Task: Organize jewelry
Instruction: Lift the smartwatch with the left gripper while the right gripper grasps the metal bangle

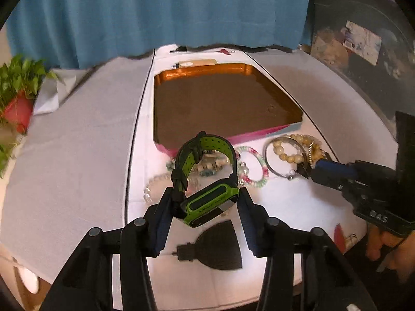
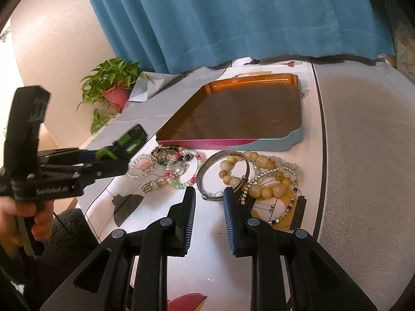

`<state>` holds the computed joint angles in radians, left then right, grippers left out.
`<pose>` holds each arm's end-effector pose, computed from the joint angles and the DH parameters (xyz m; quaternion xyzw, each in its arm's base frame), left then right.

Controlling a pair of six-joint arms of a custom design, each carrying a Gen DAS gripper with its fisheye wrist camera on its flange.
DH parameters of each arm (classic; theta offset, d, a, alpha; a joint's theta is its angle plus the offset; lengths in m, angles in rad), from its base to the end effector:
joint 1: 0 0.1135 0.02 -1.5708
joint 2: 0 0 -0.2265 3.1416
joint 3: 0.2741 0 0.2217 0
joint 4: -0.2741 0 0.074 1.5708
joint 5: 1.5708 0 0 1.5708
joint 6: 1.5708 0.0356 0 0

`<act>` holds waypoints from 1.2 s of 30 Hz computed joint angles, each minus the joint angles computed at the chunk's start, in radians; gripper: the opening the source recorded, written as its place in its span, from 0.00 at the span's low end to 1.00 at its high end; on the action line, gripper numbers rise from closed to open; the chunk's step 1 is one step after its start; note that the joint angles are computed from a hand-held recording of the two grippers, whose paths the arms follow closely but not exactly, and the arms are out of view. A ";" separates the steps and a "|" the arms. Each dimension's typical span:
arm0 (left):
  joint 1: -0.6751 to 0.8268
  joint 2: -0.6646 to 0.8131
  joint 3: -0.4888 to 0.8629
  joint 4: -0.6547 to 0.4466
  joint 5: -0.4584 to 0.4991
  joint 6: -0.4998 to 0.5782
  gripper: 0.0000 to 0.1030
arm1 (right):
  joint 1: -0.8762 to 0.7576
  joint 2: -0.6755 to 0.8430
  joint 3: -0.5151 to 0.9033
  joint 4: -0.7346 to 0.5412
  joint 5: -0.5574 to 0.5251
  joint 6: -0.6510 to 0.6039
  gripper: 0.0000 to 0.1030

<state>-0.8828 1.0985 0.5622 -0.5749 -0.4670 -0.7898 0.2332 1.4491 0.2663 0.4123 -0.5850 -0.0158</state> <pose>0.1254 -0.1273 0.1629 -0.0086 0.9487 -0.0135 0.3157 0.1932 0.0661 0.0913 -0.2210 0.8611 0.3045 0.3420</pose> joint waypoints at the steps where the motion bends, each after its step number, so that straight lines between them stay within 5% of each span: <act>1: 0.018 -0.040 -0.034 0.020 0.030 -0.005 0.43 | 0.011 -0.007 -0.003 0.001 0.014 0.002 0.24; 8: 0.055 -0.208 -0.240 0.134 0.082 -0.059 0.43 | 0.123 -0.108 -0.051 0.027 0.168 0.002 0.62; 14: 0.020 -0.300 -0.317 0.125 0.039 -0.076 0.43 | 0.346 -0.091 -0.010 0.019 0.516 0.008 0.62; 19: 0.089 -0.540 -0.390 0.032 0.044 -0.055 0.43 | 0.474 0.040 0.110 -0.031 0.683 0.009 0.62; 22: 0.207 -0.608 -0.430 0.040 0.180 0.008 0.43 | 0.484 0.100 0.167 -0.085 0.705 0.019 0.62; 28: 0.218 -0.628 -0.441 0.052 0.203 0.021 0.43 | 0.486 0.153 0.206 -0.104 0.756 0.057 0.63; 30: 0.203 -0.606 -0.438 0.067 0.192 0.018 0.43 | 0.478 0.156 0.211 -0.109 0.746 0.056 0.62; 34: 0.201 -0.585 -0.436 0.086 0.193 0.019 0.43 | 0.452 0.148 0.217 -0.129 0.755 0.068 0.26; 36: 0.217 -0.597 -0.440 0.082 0.206 0.030 0.43 | 0.429 0.138 0.207 -0.126 0.738 0.067 0.18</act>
